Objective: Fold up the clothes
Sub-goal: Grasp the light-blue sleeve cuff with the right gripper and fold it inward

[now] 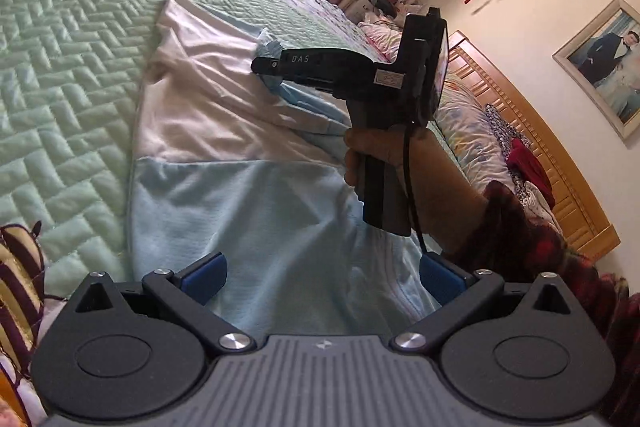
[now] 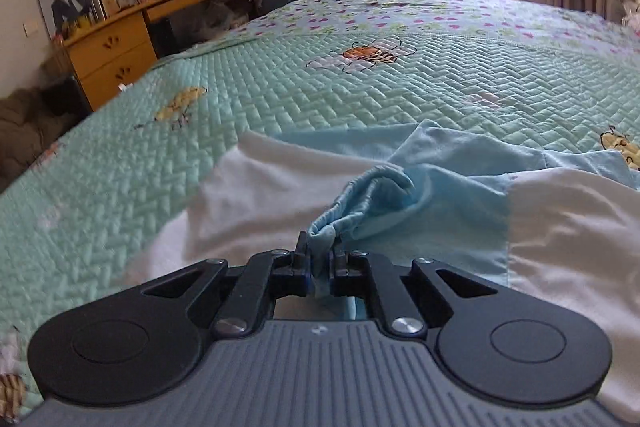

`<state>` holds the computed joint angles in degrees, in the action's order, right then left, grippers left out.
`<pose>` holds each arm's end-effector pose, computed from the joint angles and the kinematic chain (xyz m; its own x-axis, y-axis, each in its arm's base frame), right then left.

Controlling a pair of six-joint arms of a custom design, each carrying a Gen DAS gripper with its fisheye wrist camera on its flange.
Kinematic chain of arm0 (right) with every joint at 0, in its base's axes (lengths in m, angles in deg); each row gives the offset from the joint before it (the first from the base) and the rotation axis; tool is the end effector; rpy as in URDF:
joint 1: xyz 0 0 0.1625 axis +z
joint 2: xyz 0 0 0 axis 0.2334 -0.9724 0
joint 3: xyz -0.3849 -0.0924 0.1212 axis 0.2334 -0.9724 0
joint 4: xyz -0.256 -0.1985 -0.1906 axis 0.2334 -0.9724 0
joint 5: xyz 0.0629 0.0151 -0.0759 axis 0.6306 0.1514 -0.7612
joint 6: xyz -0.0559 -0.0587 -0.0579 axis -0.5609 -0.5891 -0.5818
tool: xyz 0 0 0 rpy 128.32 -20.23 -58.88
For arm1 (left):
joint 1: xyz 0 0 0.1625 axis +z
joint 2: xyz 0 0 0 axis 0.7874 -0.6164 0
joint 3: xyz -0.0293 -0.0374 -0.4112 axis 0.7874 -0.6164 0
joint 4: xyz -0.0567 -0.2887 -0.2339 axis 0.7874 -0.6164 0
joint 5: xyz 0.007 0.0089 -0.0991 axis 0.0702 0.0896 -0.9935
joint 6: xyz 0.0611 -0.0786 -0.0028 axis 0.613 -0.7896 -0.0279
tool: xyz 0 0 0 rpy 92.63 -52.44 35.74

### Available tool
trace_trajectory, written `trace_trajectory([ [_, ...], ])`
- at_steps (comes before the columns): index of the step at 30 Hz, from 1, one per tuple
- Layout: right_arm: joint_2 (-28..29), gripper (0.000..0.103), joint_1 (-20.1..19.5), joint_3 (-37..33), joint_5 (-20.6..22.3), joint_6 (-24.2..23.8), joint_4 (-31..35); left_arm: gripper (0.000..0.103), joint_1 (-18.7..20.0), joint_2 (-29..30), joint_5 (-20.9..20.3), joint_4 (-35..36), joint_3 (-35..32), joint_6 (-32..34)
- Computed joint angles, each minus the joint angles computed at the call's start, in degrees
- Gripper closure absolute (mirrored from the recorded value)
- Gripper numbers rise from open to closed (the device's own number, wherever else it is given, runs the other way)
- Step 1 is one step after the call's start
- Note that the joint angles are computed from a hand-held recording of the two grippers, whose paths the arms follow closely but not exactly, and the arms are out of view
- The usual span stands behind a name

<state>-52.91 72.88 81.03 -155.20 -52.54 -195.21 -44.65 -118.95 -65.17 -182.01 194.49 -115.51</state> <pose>0.1020 -0.4594 0.2237 -0.7046 -0.5429 0.4571 -0.7069 0.5936 -0.3847 -0.2602 -0.2309 0.0317 -0.9871 0.1493 -0.0571 0.1509 0.7522 -0.6415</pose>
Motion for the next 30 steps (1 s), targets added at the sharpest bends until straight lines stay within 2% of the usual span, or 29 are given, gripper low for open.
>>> trace_trajectory([
  [2, -0.37, 0.094, -0.25, -0.32, 0.44, -1.0, -0.57, 0.001, 0.28, 0.48, -0.64, -1.12, 0.05, 0.74],
  [5, -1.18, 0.094, -0.3, -0.3, 2.45, 0.16, -0.54, 0.001, 0.22, 1.38, -1.57, -3.66, 0.35, 2.15],
  [7, -1.12, 0.094, -0.16, -1.97, 6.41, 1.37, 1.19, 0.001, 0.14, 1.75, -1.73, -4.43, 0.41, 2.21],
  [9, -1.82, 0.094, 1.06, -2.45, 8.81, -2.13, 4.27, 0.001, 0.0, 2.02, -1.68, -4.84, 0.58, 1.9],
  [11, -2.07, 0.094, 2.37, -3.37, 7.25, -6.27, 11.4, 0.001, 0.32, 2.11, -1.84, -4.7, 0.45, 1.77],
  [13, -1.46, 0.094, 3.8, -2.8, 2.42, -10.6, 14.02, 0.001, 0.5, 2.16, -1.89, -4.52, 0.31, 1.77],
  [16, -0.64, 0.094, 3.94, -0.43, -1.18, -14.98, 11.46, 0.001, 0.16, 2.15, -1.8, -4.16, 0.35, 1.45],
  [18, -1.13, 0.093, 3.07, 0.67, -0.6, -15.34, 9.9, 0.001, 0.23, 2.22, -1.89, -3.97, 0.27, 1.5],
  [21, -2.24, 0.085, 2.27, 1.45, -1.04, -15.42, 8.35, 0.001, 0.3, 2.3, -2.08, -4.08, 0.28, 1.71],
  [25, -5.96, 0.051, -0.07, 2.05, 2.0, -13.46, 13.11, 0.001, 0.36, 2.68, -2.12, -4.8, 0.37, 2.01],
  [26, -7.4, 0.047, -1.09, 2.55, 3.46, -13.72, 14.56, 0.001, 0.36, 2.79, -2.12, -4.97, 0.38, 2.1],
  [29, -12.68, 0.047, -4.21, 4.01, 8.22, -13.47, 20.43, 0.001, 0.22, 3.22, -2.01, -5.38, 0.22, 2.64],
  [30, -14.22, 0.047, -5.17, 4.78, 8.86, -12.94, 20.34, 0.001, 0.19, 3.45, -2.0, -5.69, 0.17, 2.8],
])
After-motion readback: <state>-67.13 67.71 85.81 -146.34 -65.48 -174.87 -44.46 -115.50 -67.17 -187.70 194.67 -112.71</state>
